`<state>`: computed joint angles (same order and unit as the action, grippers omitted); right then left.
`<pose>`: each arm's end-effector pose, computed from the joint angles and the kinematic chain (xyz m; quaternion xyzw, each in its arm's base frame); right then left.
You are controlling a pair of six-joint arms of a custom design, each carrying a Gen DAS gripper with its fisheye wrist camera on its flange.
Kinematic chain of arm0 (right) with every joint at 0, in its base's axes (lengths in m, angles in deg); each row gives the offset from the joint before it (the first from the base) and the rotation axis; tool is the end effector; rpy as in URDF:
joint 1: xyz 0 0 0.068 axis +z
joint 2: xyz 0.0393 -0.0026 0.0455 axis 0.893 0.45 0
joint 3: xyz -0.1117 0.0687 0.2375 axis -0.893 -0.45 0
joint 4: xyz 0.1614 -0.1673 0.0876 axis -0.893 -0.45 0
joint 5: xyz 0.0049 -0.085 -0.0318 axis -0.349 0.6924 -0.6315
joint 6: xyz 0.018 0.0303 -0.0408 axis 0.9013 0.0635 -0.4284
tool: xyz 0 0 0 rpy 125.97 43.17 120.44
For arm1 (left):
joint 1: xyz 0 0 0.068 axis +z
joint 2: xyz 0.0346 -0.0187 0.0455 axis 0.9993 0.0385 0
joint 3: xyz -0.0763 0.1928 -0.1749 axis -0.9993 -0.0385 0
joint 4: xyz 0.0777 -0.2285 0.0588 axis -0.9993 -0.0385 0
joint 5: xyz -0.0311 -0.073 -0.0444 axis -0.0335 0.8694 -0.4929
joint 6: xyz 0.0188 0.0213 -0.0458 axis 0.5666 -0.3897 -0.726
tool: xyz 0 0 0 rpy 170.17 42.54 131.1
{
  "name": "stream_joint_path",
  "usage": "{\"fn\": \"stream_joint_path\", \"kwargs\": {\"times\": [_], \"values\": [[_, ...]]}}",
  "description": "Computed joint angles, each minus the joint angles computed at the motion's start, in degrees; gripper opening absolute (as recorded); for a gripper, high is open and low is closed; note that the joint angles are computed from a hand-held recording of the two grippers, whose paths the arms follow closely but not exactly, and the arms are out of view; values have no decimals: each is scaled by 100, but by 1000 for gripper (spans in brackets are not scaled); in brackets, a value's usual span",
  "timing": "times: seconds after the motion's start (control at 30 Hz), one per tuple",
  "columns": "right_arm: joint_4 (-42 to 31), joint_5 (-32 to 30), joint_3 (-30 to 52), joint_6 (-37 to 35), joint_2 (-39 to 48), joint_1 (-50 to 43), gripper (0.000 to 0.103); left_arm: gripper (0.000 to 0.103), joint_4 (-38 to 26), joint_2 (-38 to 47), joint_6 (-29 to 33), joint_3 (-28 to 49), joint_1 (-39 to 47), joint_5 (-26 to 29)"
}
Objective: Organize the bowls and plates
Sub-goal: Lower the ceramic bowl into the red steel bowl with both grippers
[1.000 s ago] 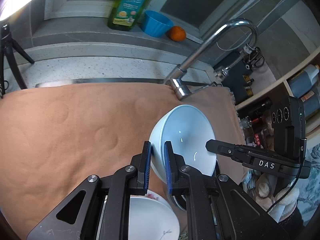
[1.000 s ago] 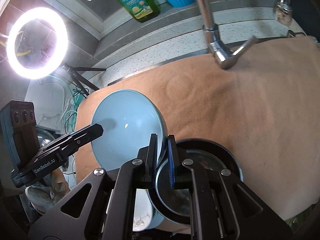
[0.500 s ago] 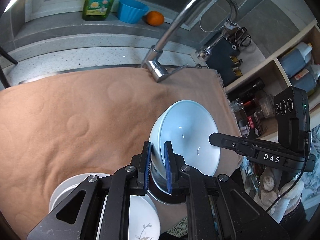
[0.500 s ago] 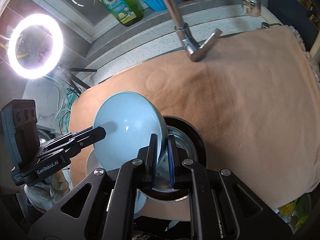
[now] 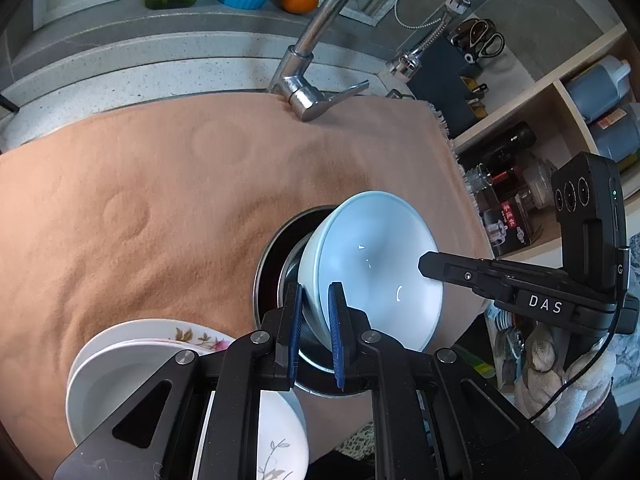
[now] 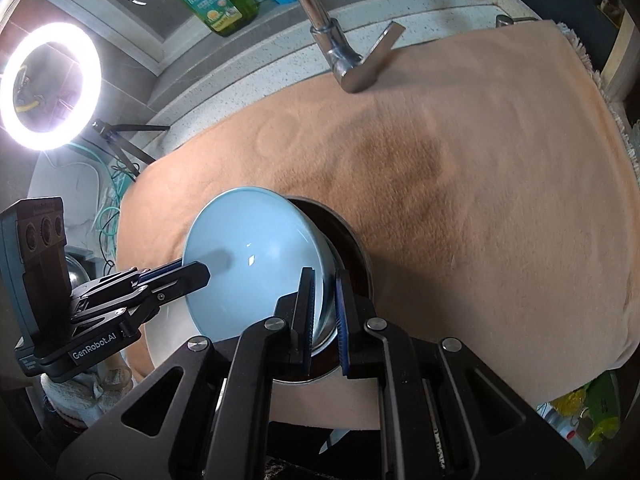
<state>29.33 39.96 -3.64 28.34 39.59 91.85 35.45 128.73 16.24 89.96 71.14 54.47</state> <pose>0.3053 0.1780 0.1816 -0.0746 0.9633 0.2208 0.1330 0.2555 -0.0898 0.1803 0.0349 0.9579 -0.2352 0.1611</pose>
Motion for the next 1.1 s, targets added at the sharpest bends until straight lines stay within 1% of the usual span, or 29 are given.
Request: {"fn": "stream_joint_path", "kwargs": {"times": [0.43, 1.0, 1.1], "values": [[58, -11, -76, -50, 126, -10, 10, 11, 33, 162, -92, -55, -112, -73], [92, 123, -63, -168, 259, 134, 12, 11, 34, 202, -5, -85, -74, -111], [184, 180, -171, -210, 150, 150, 15, 11, 46, 196, 5, -97, -29, -53]]}}
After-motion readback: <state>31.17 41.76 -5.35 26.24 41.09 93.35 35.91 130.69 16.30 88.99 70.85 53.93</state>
